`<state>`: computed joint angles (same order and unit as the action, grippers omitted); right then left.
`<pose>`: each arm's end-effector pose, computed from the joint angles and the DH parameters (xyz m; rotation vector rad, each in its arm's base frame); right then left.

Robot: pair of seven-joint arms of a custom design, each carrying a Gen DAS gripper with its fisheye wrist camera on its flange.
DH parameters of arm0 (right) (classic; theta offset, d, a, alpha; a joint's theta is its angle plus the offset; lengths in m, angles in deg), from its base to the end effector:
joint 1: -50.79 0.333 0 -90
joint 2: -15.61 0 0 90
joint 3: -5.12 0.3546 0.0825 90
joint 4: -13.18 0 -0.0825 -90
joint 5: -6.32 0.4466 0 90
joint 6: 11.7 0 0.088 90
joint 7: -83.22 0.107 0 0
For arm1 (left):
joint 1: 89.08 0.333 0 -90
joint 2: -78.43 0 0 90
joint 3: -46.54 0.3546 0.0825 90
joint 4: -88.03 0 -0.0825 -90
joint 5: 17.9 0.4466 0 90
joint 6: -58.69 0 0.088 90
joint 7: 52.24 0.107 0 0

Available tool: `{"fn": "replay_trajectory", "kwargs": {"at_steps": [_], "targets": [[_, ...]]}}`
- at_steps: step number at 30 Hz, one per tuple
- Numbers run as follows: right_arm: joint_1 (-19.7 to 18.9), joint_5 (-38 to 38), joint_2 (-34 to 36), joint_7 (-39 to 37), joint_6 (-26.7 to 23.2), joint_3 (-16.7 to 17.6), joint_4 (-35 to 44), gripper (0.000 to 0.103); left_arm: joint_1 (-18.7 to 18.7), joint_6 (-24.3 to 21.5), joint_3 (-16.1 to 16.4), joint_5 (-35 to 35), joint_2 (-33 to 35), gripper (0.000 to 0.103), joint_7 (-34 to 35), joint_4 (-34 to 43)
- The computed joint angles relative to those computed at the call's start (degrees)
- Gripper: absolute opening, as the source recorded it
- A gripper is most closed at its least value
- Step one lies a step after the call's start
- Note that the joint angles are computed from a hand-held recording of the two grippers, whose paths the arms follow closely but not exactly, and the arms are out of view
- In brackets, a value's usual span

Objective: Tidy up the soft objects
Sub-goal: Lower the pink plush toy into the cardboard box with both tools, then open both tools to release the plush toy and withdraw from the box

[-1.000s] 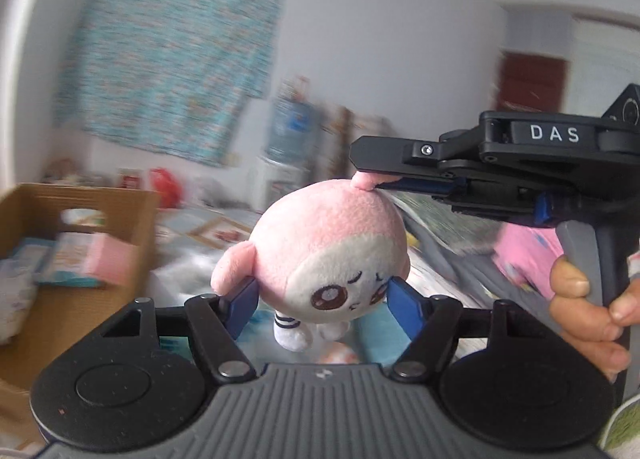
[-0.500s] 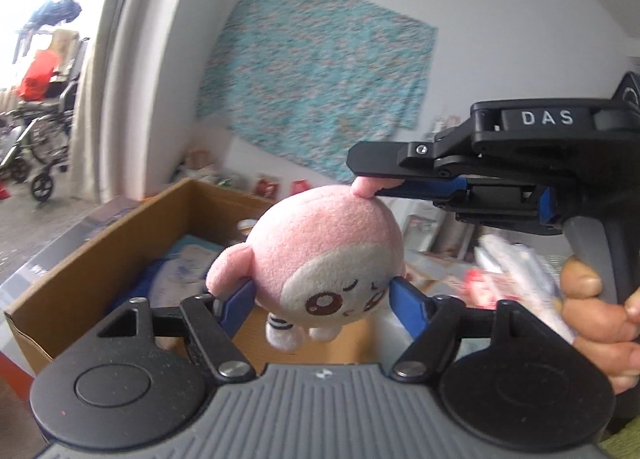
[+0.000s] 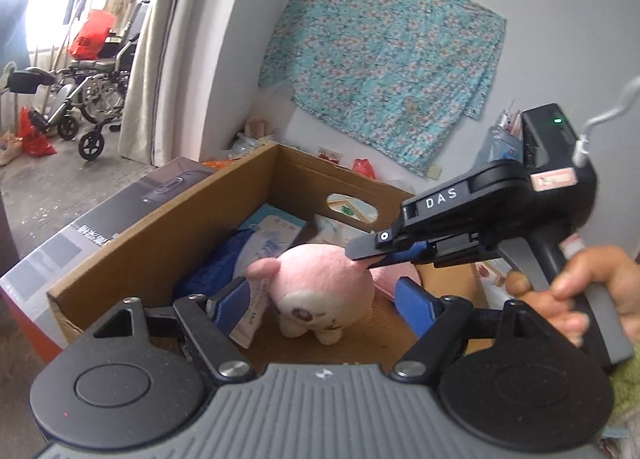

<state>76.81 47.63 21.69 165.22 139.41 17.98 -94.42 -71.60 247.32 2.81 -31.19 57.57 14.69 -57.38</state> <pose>0.5540 0.4179 0.5372 -1.8574 1.3929 0.2243 0.4637 -0.2267 0.4911 -1.7447 1.5989 -1.1963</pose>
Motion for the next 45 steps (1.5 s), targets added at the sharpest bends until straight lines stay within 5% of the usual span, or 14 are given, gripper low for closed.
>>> {"fn": "replay_trajectory", "kwargs": {"at_steps": [12,17,20,23,29,35,45], "targets": [[-1.0,-20.8,11.5,20.5,-4.4,-1.3,13.8,0.019,-0.4,0.9,0.1,-0.9,0.8,0.081,1.3,-0.2],[-2.3,-21.4,15.4,19.5,-8.2,0.6,18.4,0.022,0.1,0.9,-0.7,-1.4,0.3,0.082,1.8,-0.4],[-1.6,-23.7,15.0,19.0,-7.3,0.6,17.7,0.033,1.7,1.2,-2.3,-1.9,-0.3,0.084,1.9,-0.6],[-1.5,-25.0,13.5,19.1,-6.0,0.5,16.1,0.053,2.2,1.2,-2.8,-2.2,-0.6,0.085,1.7,-0.5],[-4.6,-15.2,5.5,11.6,1.1,2.9,7.4,0.057,-0.2,2.3,-1.6,-2.8,-1.5,0.087,2.3,-1.3],[-4.5,3.3,-10.5,-3.0,5.8,0.8,-7.5,0.070,-12.0,5.1,7.1,-2.4,-1.1,0.095,7.4,-2.6],[-9.0,-17.2,-42.7,13.4,7.3,-3.0,-33.4,0.088,-43.9,10.1,32.1,8.5,3.8,0.102,11.1,-1.8]]}}
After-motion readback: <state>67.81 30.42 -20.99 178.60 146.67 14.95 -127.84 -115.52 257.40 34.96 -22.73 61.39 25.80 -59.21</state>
